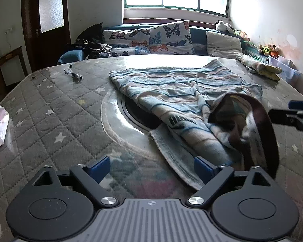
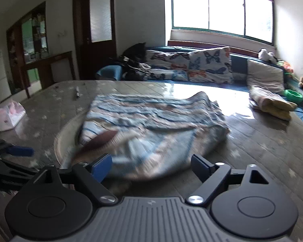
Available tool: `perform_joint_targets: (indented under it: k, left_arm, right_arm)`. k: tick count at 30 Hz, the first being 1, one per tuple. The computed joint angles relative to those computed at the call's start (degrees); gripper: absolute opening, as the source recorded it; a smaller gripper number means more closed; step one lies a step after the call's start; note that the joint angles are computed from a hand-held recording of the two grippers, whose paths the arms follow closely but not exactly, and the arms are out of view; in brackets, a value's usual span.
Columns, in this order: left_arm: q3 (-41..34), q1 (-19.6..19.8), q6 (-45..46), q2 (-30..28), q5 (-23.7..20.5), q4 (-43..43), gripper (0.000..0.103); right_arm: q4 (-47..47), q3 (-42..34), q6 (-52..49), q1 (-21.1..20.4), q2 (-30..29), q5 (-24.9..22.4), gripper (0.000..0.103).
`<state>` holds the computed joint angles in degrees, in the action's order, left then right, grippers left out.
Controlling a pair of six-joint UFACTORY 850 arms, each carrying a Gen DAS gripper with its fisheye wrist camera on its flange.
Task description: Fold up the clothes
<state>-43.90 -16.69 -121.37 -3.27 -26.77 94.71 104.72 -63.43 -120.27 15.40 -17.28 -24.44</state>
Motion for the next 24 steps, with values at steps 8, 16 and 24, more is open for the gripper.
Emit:
perform_joint_targets:
  k: [8,16,24]
  left_arm:
    - [-2.9,3.4,0.8,-3.2,2.4,2.7,0.051]
    - [-4.4,6.1,-4.2,-5.2,6.6,10.7,0.049]
    - [-4.2,7.6,-14.5,-5.7,9.6,23.5,0.023]
  right_arm:
    - [-10.9,-7.4,11.9,2.8,-3.9,-0.5,0.074]
    - [-26.1,-12.4,25.6,5.0,-8.1,-0.2,0.051]
    - [-27.3,-11.5,29.9,3.1,-8.2,-0.4,0.013]
